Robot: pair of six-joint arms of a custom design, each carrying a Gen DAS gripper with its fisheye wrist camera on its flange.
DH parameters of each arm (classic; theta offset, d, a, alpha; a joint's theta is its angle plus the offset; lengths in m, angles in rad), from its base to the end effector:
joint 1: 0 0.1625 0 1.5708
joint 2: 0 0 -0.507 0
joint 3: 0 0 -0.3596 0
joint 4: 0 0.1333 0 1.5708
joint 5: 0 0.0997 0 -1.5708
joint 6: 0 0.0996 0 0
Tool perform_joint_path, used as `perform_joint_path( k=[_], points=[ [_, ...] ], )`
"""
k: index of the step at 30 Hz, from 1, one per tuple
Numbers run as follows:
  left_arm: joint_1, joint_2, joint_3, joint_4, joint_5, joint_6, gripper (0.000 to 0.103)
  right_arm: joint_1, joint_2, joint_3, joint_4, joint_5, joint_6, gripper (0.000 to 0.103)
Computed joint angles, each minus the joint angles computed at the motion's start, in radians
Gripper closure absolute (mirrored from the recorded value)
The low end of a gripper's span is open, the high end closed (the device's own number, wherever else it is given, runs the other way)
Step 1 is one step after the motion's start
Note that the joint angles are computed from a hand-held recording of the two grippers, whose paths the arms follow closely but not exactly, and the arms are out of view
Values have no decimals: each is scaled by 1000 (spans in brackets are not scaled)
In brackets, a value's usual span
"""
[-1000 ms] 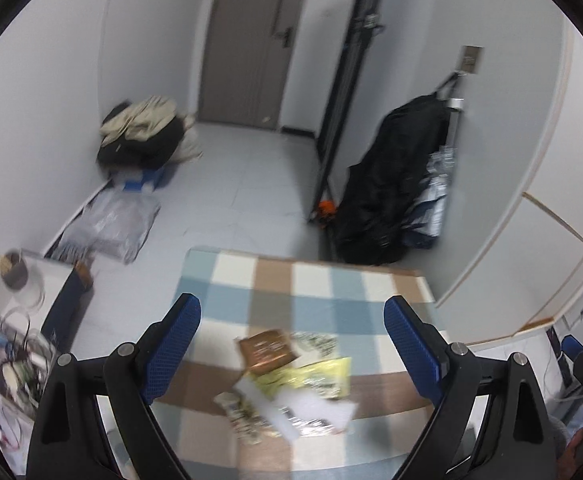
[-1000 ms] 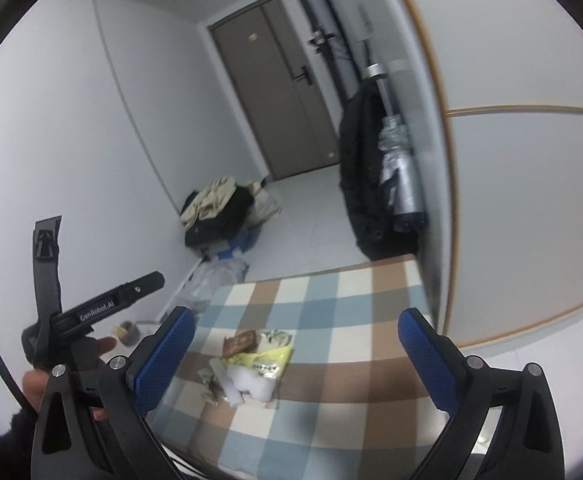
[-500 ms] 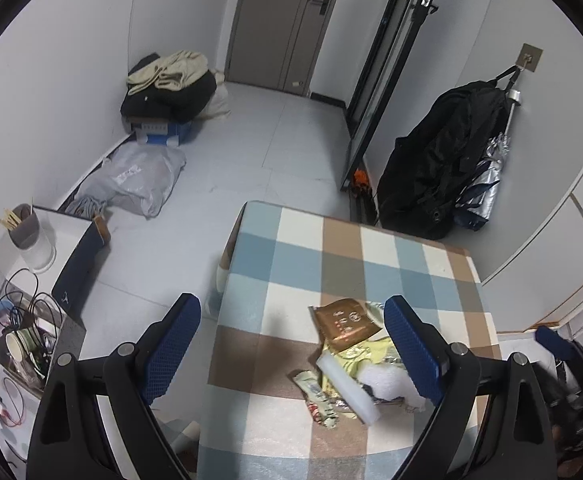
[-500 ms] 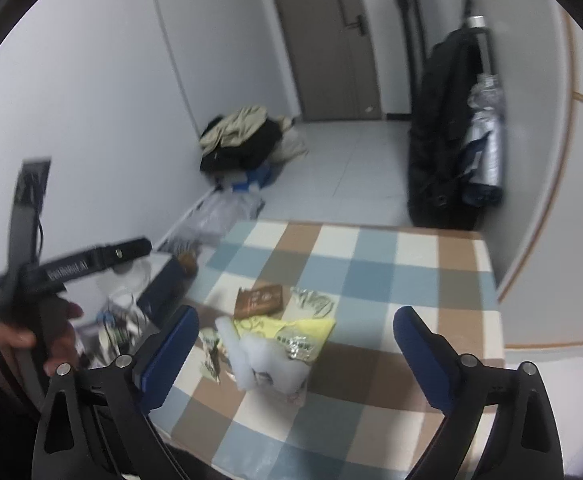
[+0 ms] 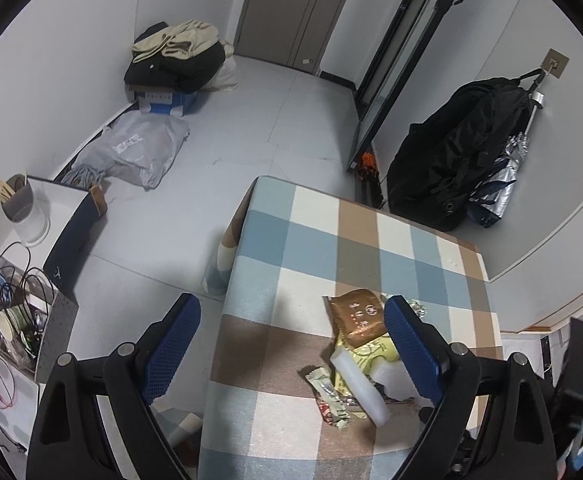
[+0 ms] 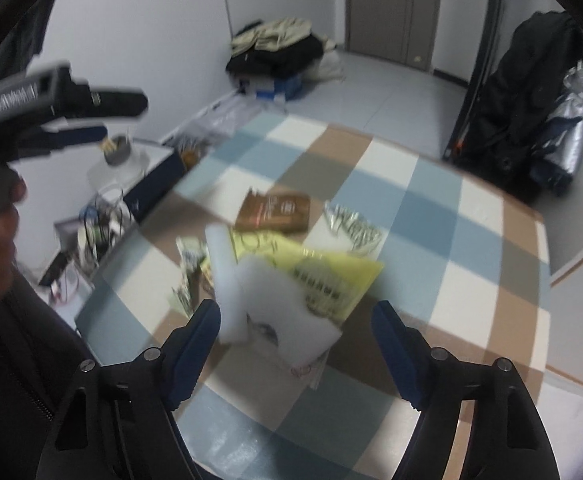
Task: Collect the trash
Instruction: 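Grasp the white foam block with the right gripper and lift it, then close the left gripper on the thin white foam strip while the right gripper holds the foam block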
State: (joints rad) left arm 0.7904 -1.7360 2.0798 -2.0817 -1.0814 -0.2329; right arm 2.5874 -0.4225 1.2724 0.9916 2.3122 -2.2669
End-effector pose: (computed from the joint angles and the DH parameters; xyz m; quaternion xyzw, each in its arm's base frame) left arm -0.1310 -0.3883 0.4713 0.2419 0.9363 -0.1879 0.1718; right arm 0.5314 -0.2512 0.0561 0.1142 -0.9178 0.2175 0.3121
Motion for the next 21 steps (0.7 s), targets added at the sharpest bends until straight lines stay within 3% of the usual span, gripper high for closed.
perform_joint_path(
  k=[5,10,12,21],
  points=[
    [26,20,-17,17,-16,-26,12,-16,23,-1,24,-27,-4,28],
    [30,37,-18,23,-9,-40,12,-25,41,0,74,-40,21,52],
    [31,44,-17,31,-9,-42,12,-27,39,5,76,-50,23,67],
    [41,66,-21,56,-19,-48,12,-22,-23,74,-3,-45,64,67]
  ],
)
